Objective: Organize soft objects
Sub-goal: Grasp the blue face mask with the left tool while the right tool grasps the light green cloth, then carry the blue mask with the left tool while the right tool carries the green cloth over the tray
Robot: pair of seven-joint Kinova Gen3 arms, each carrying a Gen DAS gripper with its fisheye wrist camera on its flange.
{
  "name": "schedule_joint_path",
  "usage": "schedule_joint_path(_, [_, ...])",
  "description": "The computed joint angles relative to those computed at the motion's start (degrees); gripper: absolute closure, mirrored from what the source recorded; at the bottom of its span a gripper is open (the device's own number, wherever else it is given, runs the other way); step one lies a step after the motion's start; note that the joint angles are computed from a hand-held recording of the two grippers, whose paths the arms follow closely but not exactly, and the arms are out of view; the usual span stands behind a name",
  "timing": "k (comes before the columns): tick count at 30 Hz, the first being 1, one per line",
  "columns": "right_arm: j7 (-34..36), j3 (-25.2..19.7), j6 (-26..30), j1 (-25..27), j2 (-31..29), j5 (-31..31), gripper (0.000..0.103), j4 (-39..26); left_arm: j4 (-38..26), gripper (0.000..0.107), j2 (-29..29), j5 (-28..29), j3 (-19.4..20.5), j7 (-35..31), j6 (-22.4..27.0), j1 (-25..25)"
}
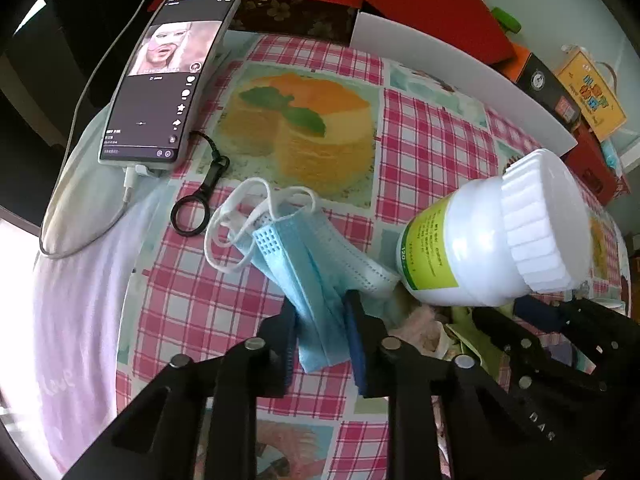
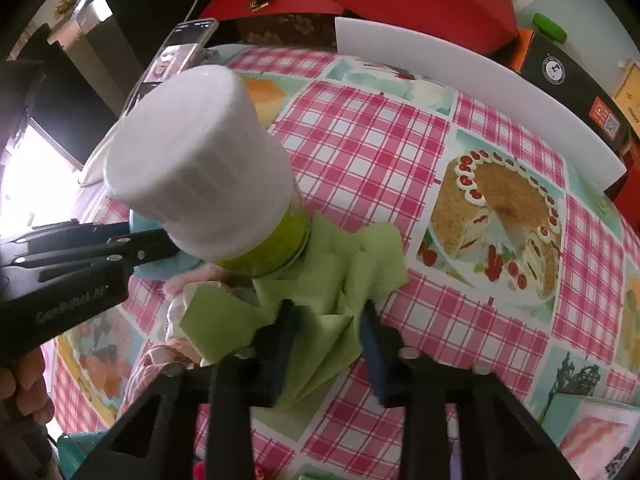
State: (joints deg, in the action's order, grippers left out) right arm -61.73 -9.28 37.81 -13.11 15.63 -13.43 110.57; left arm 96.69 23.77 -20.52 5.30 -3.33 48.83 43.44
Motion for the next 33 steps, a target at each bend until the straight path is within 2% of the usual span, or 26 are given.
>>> schedule_joint_path(2, [0.0, -0.2, -0.4, -0.1, -0.6, -0.3, 0.084, 0.7, 0.5, 0.09, -0.2, -0.5, -0.3, 1.0, -1.2, 0.3])
schedule_joint_path(5, [2.6, -0.4, -0.4, 1.5, -1.5, -2.0, 0.089, 1.4, 1.4, 0.092, -0.6, -1.8, -1.0, 3.2, -2.7, 1.3])
schedule_joint_path(13, [8.5, -0.5, 0.4, 4.7, -0.8, -6.3, 0.094, 1.1, 4.7, 0.095, -2.6, -4.9, -1.3, 9.3, -5.6, 2.6])
schedule_joint_path(20, [14.7, -0.1, 2.2, 7.8, -2.8, -11.8, 0.095, 1.7, 7.8, 0.097, -6.3, -9.0, -0.5, 15.9, -5.3, 4.0])
schedule_joint_path(26, [19.2, 1.6, 5.0, 10.2, -4.0, -15.6, 0.095, 1.4, 9.6, 0.097, -9.3, -14.9, 1.2, 24.6, -2.5, 6.0])
schedule_joint_path(33, [24.1, 3.6, 8.6, 13.2, -6.4, -21.2, 0.095, 1.6, 8.1, 0.097, -11.7, -21.9, 5.5, 33.7, 6.5, 8.6])
